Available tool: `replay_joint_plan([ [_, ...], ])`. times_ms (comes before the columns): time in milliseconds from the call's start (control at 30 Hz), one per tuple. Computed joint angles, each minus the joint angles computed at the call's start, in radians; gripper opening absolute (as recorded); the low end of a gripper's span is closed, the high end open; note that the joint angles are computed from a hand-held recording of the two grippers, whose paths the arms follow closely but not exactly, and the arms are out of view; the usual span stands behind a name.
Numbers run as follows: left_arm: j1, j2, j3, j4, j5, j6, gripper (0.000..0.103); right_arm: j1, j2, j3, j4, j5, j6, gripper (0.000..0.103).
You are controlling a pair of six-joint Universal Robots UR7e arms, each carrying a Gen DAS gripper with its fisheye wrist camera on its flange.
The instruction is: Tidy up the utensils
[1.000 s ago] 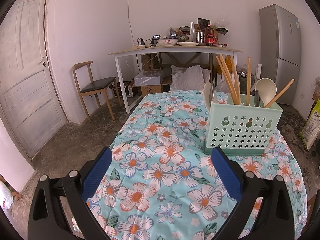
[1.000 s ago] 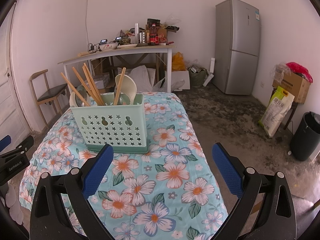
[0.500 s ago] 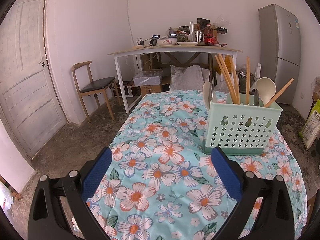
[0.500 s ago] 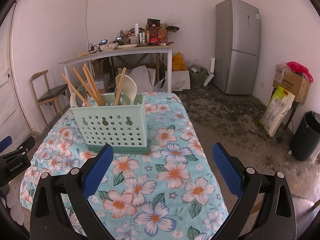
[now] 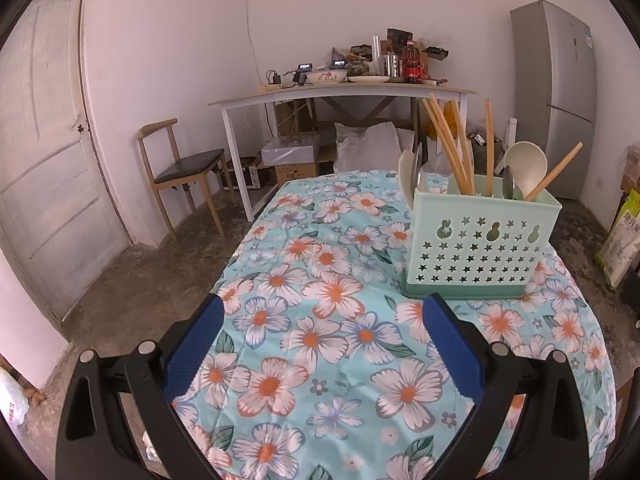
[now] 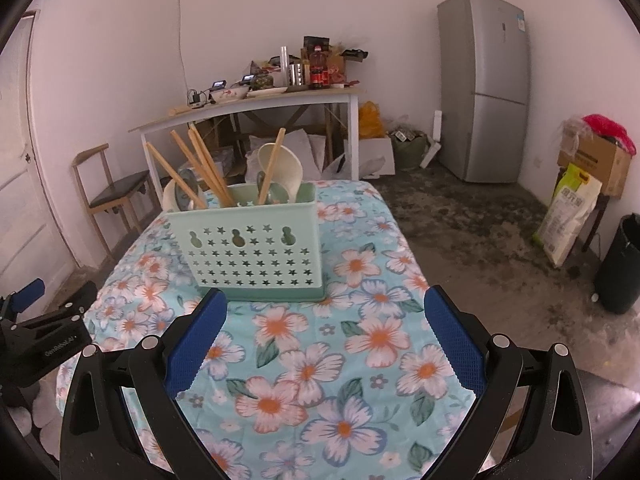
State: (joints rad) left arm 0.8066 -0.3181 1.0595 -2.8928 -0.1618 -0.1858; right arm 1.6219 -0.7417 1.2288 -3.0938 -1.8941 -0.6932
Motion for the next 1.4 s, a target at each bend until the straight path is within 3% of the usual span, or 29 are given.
replay_joint_plan([
  [400, -0.01, 0.0, 0.001, 0.068, 0.029, -0.05, 0.097, -0.01, -0.013, 0.018, 0.017, 0.036, 0.02, 0.095],
  [600, -0.008, -0.014, 0.005, 0.183, 0.036, -0.153, 0.097, -0.014, -0.015, 0.021, 0.042, 0.052, 0.03, 0.095],
  [1400, 0.033, 0.074, -0.184, 0.483, 0.04, -0.297, 0.097, -0.054, 0.05, -0.096, 0.139, 0.068, 0.041, 0.095],
])
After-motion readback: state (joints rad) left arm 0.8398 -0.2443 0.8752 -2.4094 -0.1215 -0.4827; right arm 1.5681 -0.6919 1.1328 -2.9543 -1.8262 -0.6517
